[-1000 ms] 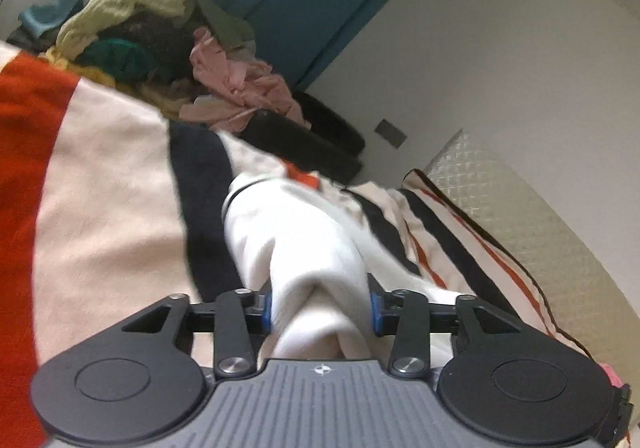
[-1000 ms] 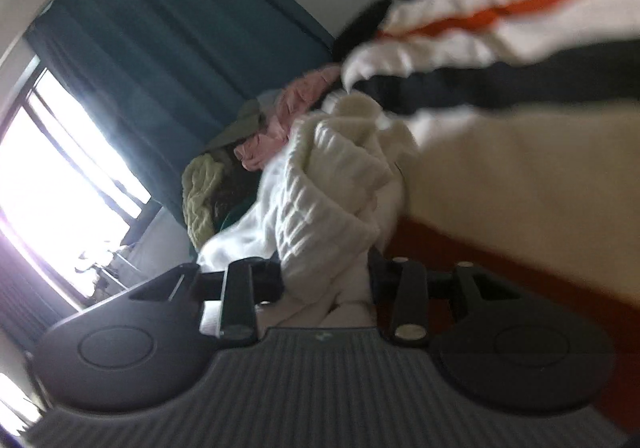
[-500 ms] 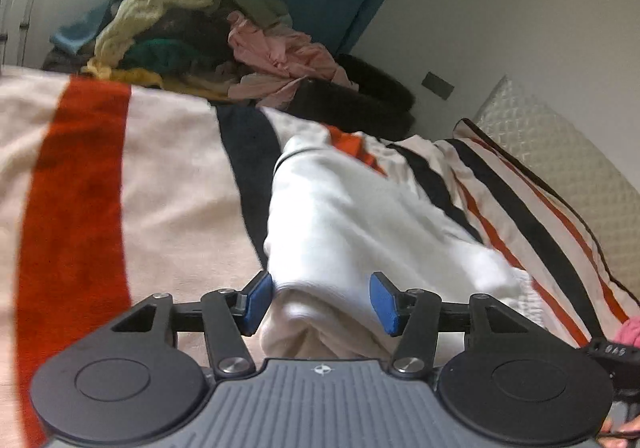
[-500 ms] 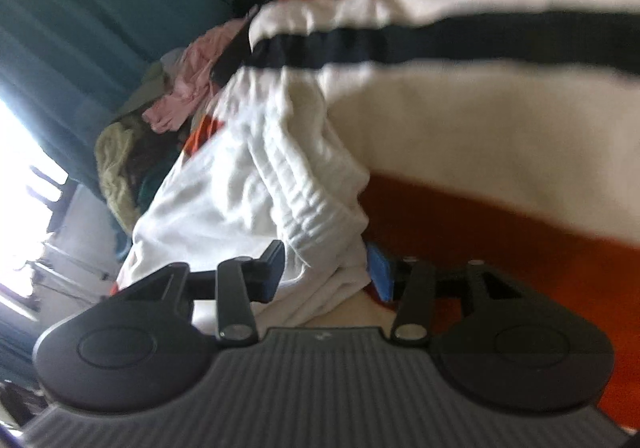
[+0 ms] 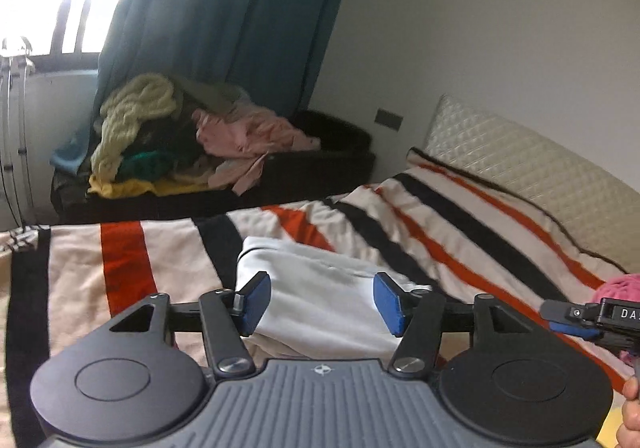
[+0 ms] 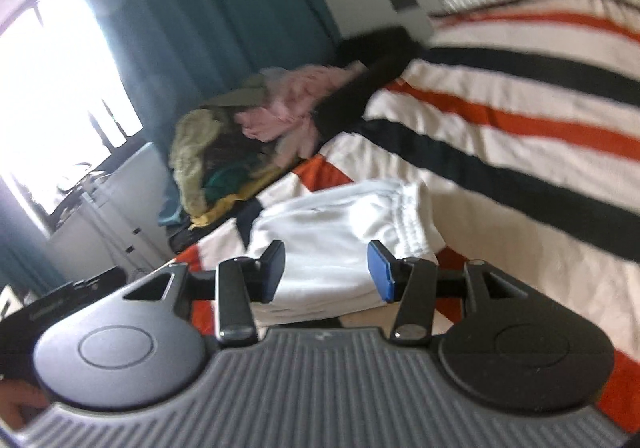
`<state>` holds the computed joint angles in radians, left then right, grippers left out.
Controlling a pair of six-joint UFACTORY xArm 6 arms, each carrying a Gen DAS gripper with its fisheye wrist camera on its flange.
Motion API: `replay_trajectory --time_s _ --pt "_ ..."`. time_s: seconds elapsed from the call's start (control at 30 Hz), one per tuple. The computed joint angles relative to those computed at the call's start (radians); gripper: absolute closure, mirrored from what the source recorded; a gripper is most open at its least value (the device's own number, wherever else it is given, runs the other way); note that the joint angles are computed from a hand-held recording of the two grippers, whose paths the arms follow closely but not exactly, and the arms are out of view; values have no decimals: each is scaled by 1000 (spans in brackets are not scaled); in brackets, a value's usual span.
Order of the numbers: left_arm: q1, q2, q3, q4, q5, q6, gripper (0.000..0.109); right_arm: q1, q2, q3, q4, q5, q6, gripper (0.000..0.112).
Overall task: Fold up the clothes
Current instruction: 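Open both grippers and release the folded pants onto the blanket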
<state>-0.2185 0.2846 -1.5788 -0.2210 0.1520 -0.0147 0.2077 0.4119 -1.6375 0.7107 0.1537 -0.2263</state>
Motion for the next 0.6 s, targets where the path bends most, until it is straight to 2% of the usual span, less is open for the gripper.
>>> replay_trajectory --time_s 0.07,0.13,0.17,0.2,0.3,0.5,0.6 --pt "-18 -105 85 42 16 -53 28 19 -91 78 80 -10 -106 62" --pt "-38 -200 144 76 55 -99 22 29 -167 143 77 -10 -142 44" --pt "-47 -244 175 126 58 -139 14 34 -204 174 71 -9 -155 26" --pt "-54 -288 208 206 57 -206 9 44 -243 211 83 -28 -187 18" --pt "-78 -407 292 401 69 -380 6 63 -343 297 92 -52 -237 15" --pt "-118 -602 440 564 109 -580 6 101 -526 488 -30 -143 -147 15" --pt "-130 -690 520 562 105 -577 6 138 -591 570 20 -204 -206 15"
